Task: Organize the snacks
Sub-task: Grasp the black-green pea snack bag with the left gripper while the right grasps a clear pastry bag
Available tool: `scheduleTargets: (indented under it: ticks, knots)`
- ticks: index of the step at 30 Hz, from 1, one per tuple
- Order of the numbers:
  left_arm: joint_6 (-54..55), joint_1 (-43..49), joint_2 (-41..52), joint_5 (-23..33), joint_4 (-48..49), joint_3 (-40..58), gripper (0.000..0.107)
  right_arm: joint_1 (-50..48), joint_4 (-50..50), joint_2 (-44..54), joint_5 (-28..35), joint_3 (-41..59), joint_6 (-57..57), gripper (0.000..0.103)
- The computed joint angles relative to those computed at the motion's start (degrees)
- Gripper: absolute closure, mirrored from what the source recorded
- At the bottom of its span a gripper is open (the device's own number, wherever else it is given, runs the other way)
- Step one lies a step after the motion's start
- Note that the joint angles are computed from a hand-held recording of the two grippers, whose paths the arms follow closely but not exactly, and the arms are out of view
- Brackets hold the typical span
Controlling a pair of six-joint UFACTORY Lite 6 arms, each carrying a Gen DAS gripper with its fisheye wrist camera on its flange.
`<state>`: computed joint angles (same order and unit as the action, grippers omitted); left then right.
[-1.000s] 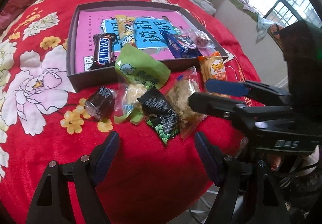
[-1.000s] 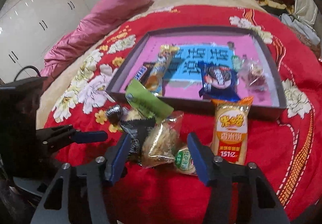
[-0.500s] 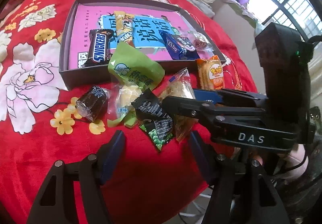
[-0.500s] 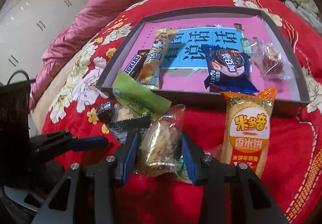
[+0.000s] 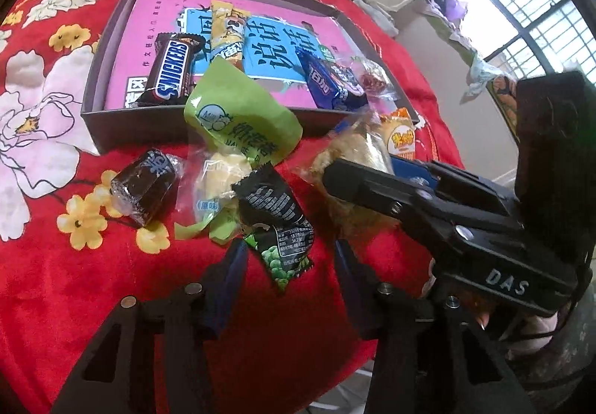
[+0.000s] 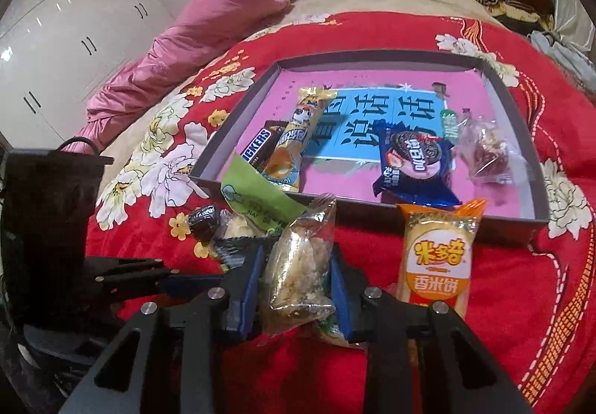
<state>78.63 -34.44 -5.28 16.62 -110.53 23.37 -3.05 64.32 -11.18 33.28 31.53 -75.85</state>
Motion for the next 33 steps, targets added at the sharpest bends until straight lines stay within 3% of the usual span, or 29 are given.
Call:
scheduleTargets:
  ticks: [5,16,19,21,29,33]
  knots:
    - [6.0,1.6,3.8,3.2,-6.6,1.3,0.059,-2.6,-0.5,-1.6,1.5,-0.2,0.1,0.069]
    - [13.1,-0.6,13.1,1.6,-16.3,8.6,0.059,-5.7,0.3,-2.7,3.2,0.2,-1.0,0.069]
    - [14.5,-1.3,15.6,0.2,-17.9,11.1,0.069,-6.2,0.8,-3.1,3.2,0.2,-1.5,0.069]
    - [14.1,-1.0,16.3,0.7,-17.4,11.7,0.069,-6.8,1.1,-3.5,3.5,0.2,-1.7,0.069]
    - [14.3,-1.1,11.5,0.4,-16.7,9.7,0.073,-8.1,0.8,-5.2,4.5,0.4,-1.3,0.069]
    - [11.9,-1.3,5.6,-2.7,-14.3,8.0,0.073,-9.1,0.8,-6.2,5.0,0.8,-0.8,0.069]
